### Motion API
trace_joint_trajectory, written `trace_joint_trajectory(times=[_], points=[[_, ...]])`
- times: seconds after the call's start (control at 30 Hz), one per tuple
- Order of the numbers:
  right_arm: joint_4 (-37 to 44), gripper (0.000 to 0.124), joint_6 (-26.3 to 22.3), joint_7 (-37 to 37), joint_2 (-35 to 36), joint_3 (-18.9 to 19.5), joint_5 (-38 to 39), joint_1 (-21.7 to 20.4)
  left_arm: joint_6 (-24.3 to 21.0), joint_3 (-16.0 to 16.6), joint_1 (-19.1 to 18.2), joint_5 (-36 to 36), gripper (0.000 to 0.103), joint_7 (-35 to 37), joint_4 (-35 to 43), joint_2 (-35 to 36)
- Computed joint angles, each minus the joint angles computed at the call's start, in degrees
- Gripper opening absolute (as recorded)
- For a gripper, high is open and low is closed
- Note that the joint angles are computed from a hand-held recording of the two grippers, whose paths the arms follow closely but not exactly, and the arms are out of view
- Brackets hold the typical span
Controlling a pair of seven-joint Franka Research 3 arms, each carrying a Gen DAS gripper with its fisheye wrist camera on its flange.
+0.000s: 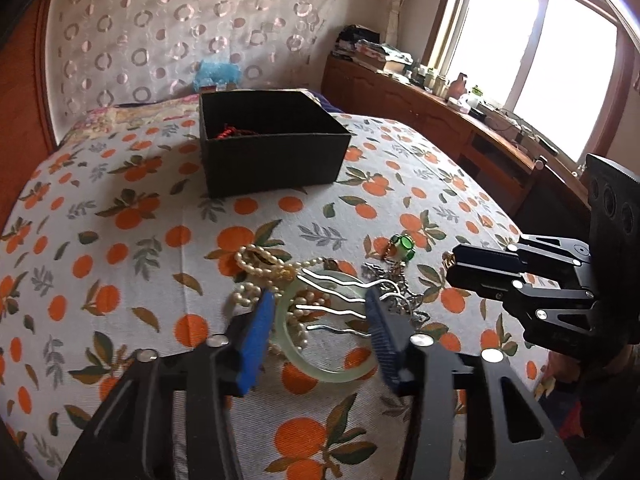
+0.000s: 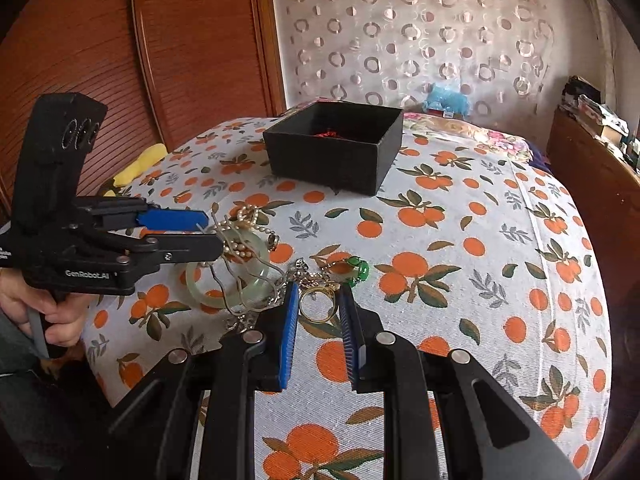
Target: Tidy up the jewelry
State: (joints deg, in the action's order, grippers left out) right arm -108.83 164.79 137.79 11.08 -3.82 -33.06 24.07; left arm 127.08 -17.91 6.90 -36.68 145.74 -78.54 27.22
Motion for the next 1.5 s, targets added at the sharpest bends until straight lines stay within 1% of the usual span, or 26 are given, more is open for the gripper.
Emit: trace_joint_trajectory(times=[0.07, 0.1, 0.17, 0.3, 0.37, 0.4, 0.47, 0.57, 0.67, 0.77, 0.87, 1.0, 1.07, 1.17, 1.4, 1.47, 1.5], points=[[-0.1, 0.023, 0.1, 0.1, -0.1, -0.1, 0.0, -0.1, -0.6, -0.3, 0.1, -0.4, 0.032, 0.0, 0.2, 0.2], [-0.2, 0.023, 0.1, 0.2, -0.2, -0.1, -0.1, -0.1, -1.1, -0.3, 0.1, -0.3, 0.031, -0.2, 0.5, 0.4], [-0.2, 0.023, 0.1, 0.4, -0.3, -0.1, -0.2, -0.1, -2.1, -0.4, 0.0, -0.5, 0.018, -0.6, 1.2, 0.8], [0.0, 0.023, -0.1, 0.3, -0.3, -0.1, -0.3, -0.3, -4.5, -1.6, 1.6, -4.3, 0.008, 1.1, 1.6, 0.3], [0.1, 0.023, -0.2, 0.4, -0.3, -0.1, -0.5, -0.3, -4.7, -1.5, 1.8, -6.0, 0.003, 1.8, 1.2, -0.4], [0.3, 0.023, -0.3, 0.5, -0.3, -0.1, -0.6, -0.3, -5.7, -1.6, 2.1, -7.1, 0.002, 1.9, 1.5, -0.5], [0.5, 0.023, -0.4, 0.6, -0.3, -0.2, -0.9, -0.3, -5.1, -1.2, 2.0, -8.1, 0.001, 2.4, 1.0, -1.3], [0.8, 0.023, -0.4, 0.6, -0.3, -0.1, -1.2, -0.5, -5.2, -0.8, 2.0, -9.6, 0.001, 2.8, 1.6, -1.6], [1.8, 0.022, -0.7, -0.1, 0.1, 0.0, -1.0, -0.7, -3.7, -0.5, 1.8, -10.9, 0.001, 3.3, 2.0, -1.9], [3.8, 0.023, -1.0, -1.7, 1.2, 0.0, -0.2, -0.9, -2.3, -0.3, 1.3, -10.8, 0.001, 3.3, 3.8, -1.1], [7.5, 0.022, -1.8, -4.3, 3.2, -0.4, 0.9, -1.0, -0.4, -0.3, 0.8, -9.7, 0.001, 3.2, 6.3, 0.2], [14.4, 0.022, -3.6, -9.3, 7.3, -1.1, 4.3, -1.2, 1.8, -0.7, 0.3, -7.4, 0.001, 2.7, 9.5, 2.2], [17.6, 0.022, -4.3, -12.0, 9.3, -1.3, 6.8, -1.5, 3.4, -0.9, -0.2, -5.7, 0.001, 2.5, 11.1, 3.3], [22.9, 0.022, -5.7, -15.7, 12.9, -1.6, 10.8, -2.1, 4.4, -1.5, -0.4, -3.7, 0.001, 1.9, 13.3, 4.9], [39.6, 0.023, -11.9, -25.0, 23.5, -1.0, 21.7, -4.6, 4.3, -2.2, -2.0, 2.7, 0.001, -2.5, 22.7, 11.0], [45.6, 0.022, -14.4, -27.3, 27.1, -0.7, 24.3, -5.3, 3.8, -2.4, -2.4, 4.4, 0.001, -3.9, 25.7, 12.8], [49.9, 0.022, -16.3, -28.3, 29.7, -0.5, 25.6, -5.8, 3.5, -2.4, -2.7, 5.3, 0.001, -4.6, 27.5, 13.8]])
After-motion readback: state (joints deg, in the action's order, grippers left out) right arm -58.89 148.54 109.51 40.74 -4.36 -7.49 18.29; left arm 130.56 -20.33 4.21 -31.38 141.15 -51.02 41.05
